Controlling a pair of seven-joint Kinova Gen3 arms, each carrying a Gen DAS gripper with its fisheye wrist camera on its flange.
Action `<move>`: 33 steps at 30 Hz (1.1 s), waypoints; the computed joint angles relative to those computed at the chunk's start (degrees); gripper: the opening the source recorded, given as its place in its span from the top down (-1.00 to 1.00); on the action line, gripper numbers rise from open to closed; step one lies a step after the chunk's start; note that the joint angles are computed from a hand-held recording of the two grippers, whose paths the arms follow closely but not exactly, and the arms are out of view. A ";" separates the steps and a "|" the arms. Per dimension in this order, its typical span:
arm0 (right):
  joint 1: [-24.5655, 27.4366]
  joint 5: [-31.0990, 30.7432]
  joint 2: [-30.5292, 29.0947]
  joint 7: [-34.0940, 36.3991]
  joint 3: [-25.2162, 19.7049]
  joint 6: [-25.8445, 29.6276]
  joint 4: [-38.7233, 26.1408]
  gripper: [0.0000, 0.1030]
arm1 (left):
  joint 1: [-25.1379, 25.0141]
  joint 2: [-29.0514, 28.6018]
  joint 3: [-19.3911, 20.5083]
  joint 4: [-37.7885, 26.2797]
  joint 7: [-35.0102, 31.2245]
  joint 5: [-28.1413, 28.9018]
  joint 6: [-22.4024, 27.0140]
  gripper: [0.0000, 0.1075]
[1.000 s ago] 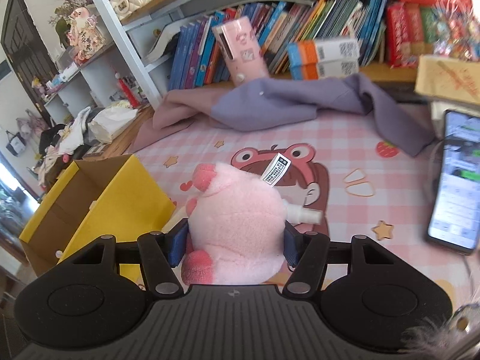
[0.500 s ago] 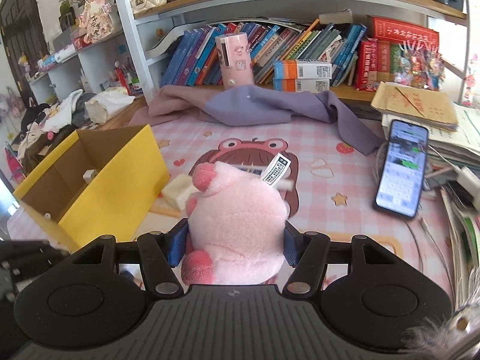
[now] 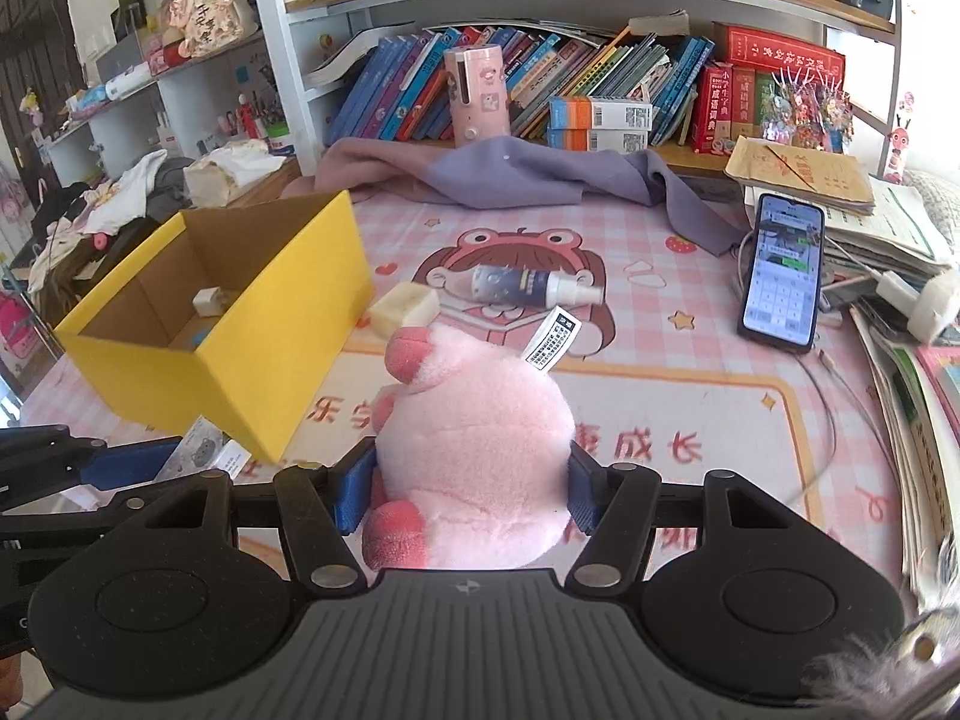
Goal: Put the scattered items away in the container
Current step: 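Lift the card box and plush and carry both toward the yellow box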
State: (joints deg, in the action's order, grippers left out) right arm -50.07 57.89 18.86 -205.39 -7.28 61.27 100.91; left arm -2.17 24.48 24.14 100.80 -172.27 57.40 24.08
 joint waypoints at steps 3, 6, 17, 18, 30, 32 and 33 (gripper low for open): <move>-1.70 -0.88 1.24 -0.35 -0.41 2.43 -2.01 -0.16 | -2.29 -0.73 0.90 1.32 -3.57 2.08 1.24 0.49; -3.54 -1.63 2.45 -0.64 -0.44 4.66 -4.01 -0.16 | -3.40 -1.50 -0.07 2.30 -6.91 4.44 3.30 0.49; -8.88 -4.23 6.78 -0.64 0.68 9.72 -11.12 -0.16 | -4.17 -4.63 -7.60 5.72 -15.05 10.02 10.77 0.49; -9.19 -4.44 7.18 -0.39 0.81 9.81 -11.78 -0.16 | -4.19 -4.93 -8.40 6.10 -15.69 10.53 11.28 0.49; -11.54 -6.57 11.39 7.12 3.06 7.11 -19.52 -0.16 | -5.35 -7.69 -15.89 9.58 -19.19 13.94 15.12 0.49; -11.81 -6.81 12.02 8.55 3.56 6.53 -20.66 -0.16 | -5.78 -7.99 -16.59 10.15 -19.84 14.84 15.15 0.49; -11.92 -6.98 12.32 9.22 3.83 6.26 -21.16 -0.16 | -5.88 -8.07 -16.91 10.30 -19.98 15.13 15.09 0.49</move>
State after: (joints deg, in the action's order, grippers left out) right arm -61.99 50.90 31.18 -196.17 -3.45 67.53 79.75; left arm -8.05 16.41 7.23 111.10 -192.26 72.53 39.16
